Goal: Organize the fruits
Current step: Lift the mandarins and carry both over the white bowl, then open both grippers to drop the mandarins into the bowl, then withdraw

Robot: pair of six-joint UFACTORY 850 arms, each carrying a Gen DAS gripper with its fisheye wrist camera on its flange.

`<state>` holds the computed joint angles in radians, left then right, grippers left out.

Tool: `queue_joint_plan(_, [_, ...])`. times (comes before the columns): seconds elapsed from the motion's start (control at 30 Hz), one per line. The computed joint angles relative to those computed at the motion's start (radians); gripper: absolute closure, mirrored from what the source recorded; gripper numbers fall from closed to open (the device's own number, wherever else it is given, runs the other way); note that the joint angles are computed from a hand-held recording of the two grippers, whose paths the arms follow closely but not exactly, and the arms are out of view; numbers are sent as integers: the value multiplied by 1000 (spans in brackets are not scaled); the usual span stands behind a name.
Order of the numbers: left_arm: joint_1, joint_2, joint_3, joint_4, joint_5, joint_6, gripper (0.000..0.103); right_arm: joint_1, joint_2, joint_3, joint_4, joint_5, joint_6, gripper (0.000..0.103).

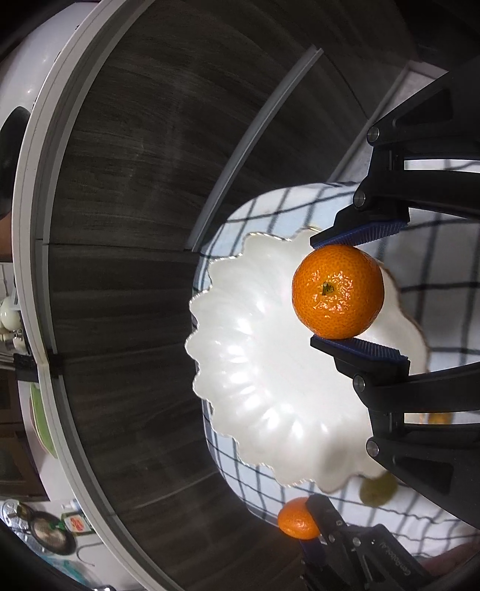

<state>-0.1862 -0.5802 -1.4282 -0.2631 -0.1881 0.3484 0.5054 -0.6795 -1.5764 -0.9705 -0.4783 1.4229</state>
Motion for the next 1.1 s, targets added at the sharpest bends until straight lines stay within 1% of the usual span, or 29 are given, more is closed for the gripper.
queue_joint_plan(0.1, [-5,-33,-45,39,-13,-40,61,-14,-26,-37,19,-16,-38,56])
queue_joint_plan(0.27, [-7,-91,-115,19,-46,-22,61,-37,-69,-98,76,-31,-102,56])
queue_joint_plan(0.43, [-8,-152,-188,64,-102,-78,61,-53,-109,-152,139,-36,-185,56])
queue_joint_plan(0.6, [-9,-176,-209,68,-130,-81,60,-61,-137,-181,204,-31,-252,56])
queue_joint_plan(0.7, [-11,-176,-201,75,-122,-84,60,-63,-148,-189,226,-19,-280,55])
queue_joint_plan(0.9, [-11,-195,-219,82,-156,-96,59,-66,-172,-209,315,-16,-361,55])
queue_joint_plan(0.93, [-11,-198,-222,84,-163,-97,58,-67,-173,-209,322,-15,-365,55])
queue_joint_plan(0.97, [-12,-198,-221,90,-160,-103,51,-68,-174,-208,327,-13,-367,55])
queue_joint_plan(1.0, [-13,-193,-214,104,-148,-117,42,-68,-175,-209,329,-15,-367,55])
queue_joint_plan(1.07, [-14,-182,-200,110,-123,-124,34,-68,-180,-217,341,-26,-382,55])
queue_joint_plan(1.1, [-14,-183,-203,106,-124,-119,34,-69,-181,-220,350,-29,-391,55])
